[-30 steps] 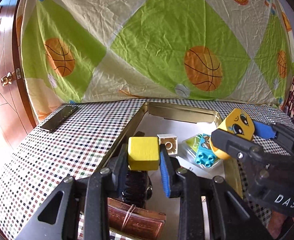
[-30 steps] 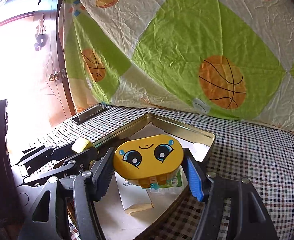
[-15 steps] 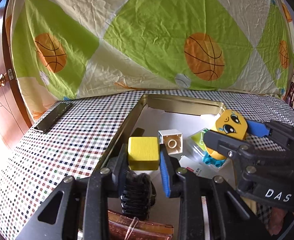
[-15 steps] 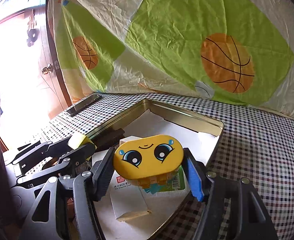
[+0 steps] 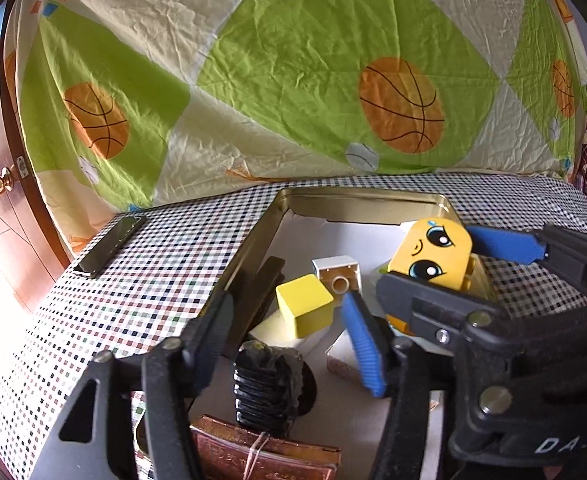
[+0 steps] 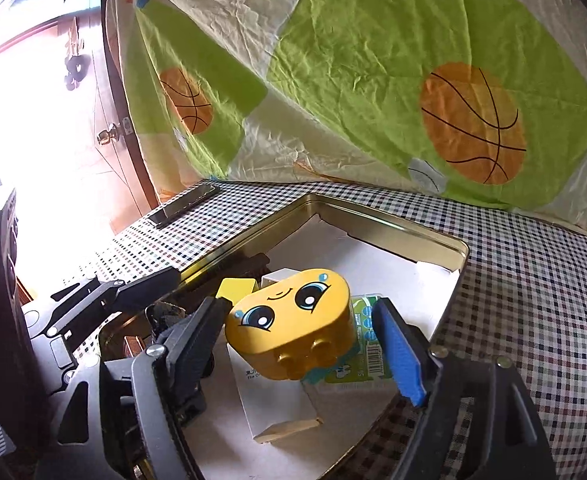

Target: Organize rigid objects

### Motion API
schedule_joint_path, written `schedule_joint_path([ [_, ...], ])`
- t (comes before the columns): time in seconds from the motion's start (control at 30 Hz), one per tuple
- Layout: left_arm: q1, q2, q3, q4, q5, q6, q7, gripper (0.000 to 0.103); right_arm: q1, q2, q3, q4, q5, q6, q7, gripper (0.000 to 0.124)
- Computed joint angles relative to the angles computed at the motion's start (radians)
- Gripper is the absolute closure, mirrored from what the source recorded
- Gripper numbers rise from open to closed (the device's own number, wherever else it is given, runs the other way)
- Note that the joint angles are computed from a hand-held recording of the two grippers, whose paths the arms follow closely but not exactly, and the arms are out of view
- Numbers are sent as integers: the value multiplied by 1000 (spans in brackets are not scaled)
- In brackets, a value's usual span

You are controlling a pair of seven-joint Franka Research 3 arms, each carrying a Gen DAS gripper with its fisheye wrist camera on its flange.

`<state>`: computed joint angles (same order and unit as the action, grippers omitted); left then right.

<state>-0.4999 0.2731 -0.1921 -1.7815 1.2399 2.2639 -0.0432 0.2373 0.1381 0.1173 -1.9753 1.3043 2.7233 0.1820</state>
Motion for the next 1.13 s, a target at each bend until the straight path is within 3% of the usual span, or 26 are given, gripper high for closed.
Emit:
schedule_joint_path([
  [0.1,-10,-3,-2,2,11,-24,-2,27,-4,-22,-1,-17,49,12,-38,35],
  [0.17,-16,-7,-5,2,12,-48,-1,16,-5,-42,-5,-33,96,24,-71,35],
  [0.2,-23,-12,-6,0,19,-68,-10,7,-1,-51,-7,-41,124,53,-92,35],
  [0.27,-32,-31,-10,-16,40,-102,-44,1,8,-62,-12,-48,171,118,-119,35],
  [0.47,-23,-114,-41,-88,78,-129,-148,0,4,-128,-42,-92,266,86,-176,35],
  [0.57,0,-163,-60,-130,67,-95,-179,0,13,-176,-52,-130,297,71,-220,34],
  [0.77,24,-217,-96,-178,31,-100,-196,0,28,-237,-71,-177,308,42,-229,34],
  [0.9,24,-218,-115,-178,33,-144,-191,0,38,-263,-77,-204,303,30,-236,34],
  [1.13,16,-216,-122,-173,44,-162,-175,0,51,-287,-82,-230,306,22,-263,34],
])
